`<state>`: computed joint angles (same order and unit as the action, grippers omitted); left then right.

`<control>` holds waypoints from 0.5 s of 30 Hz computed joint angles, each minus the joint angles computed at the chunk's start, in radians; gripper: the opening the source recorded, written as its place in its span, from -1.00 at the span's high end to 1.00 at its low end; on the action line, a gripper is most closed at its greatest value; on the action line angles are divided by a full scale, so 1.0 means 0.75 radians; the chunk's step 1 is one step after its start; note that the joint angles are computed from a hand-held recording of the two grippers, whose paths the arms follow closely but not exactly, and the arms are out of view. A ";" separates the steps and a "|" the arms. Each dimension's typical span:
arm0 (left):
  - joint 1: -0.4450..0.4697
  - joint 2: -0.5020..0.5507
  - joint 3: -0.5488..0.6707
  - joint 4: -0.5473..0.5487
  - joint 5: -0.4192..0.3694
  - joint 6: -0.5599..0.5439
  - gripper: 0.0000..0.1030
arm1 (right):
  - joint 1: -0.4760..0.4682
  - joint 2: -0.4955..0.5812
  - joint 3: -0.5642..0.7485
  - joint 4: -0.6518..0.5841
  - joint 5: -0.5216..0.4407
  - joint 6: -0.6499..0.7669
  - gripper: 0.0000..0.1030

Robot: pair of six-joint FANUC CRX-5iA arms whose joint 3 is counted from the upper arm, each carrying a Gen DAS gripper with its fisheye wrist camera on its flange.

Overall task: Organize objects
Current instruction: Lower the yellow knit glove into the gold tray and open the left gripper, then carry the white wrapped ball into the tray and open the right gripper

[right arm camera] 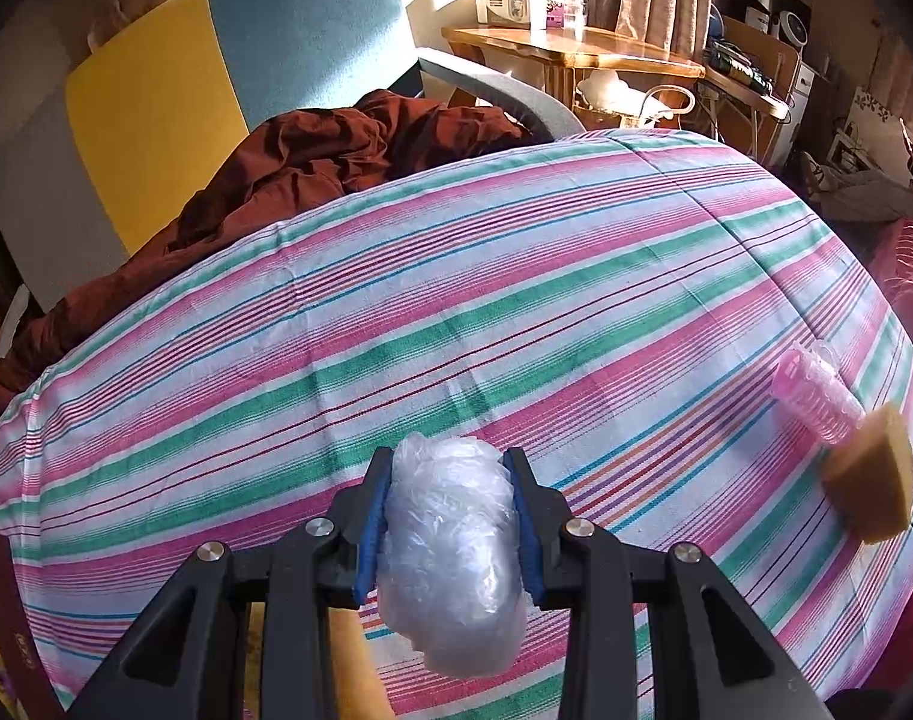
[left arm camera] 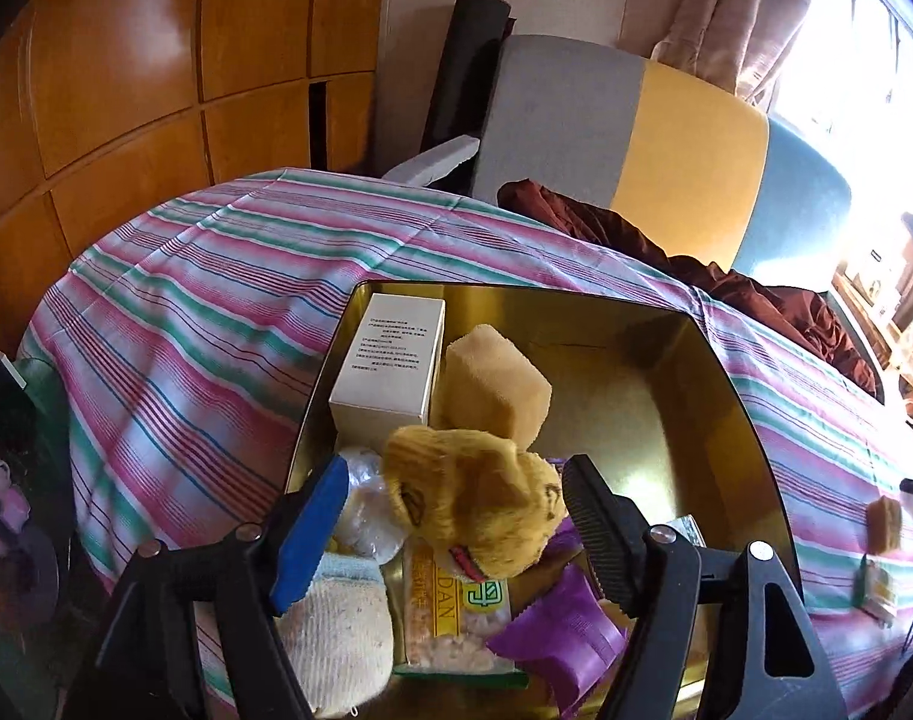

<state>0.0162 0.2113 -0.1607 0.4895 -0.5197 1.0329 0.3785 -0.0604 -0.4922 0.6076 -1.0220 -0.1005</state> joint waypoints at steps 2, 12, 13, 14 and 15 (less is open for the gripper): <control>-0.003 -0.010 0.002 -0.064 0.001 0.036 -0.48 | 0.008 -0.004 -0.004 0.019 0.004 -0.004 0.31; -0.011 -0.077 -0.079 0.030 0.078 -0.071 -0.48 | 0.102 0.011 0.022 0.112 0.064 0.093 0.31; -0.012 -0.085 -0.091 0.050 0.091 -0.094 -0.48 | 0.115 0.018 0.034 0.110 0.068 0.114 0.31; -0.014 -0.092 -0.097 0.056 0.097 -0.107 -0.48 | 0.131 0.029 0.050 0.107 0.067 0.135 0.31; -0.014 -0.097 -0.103 0.064 0.101 -0.123 -0.48 | 0.147 0.040 0.066 0.104 0.071 0.154 0.31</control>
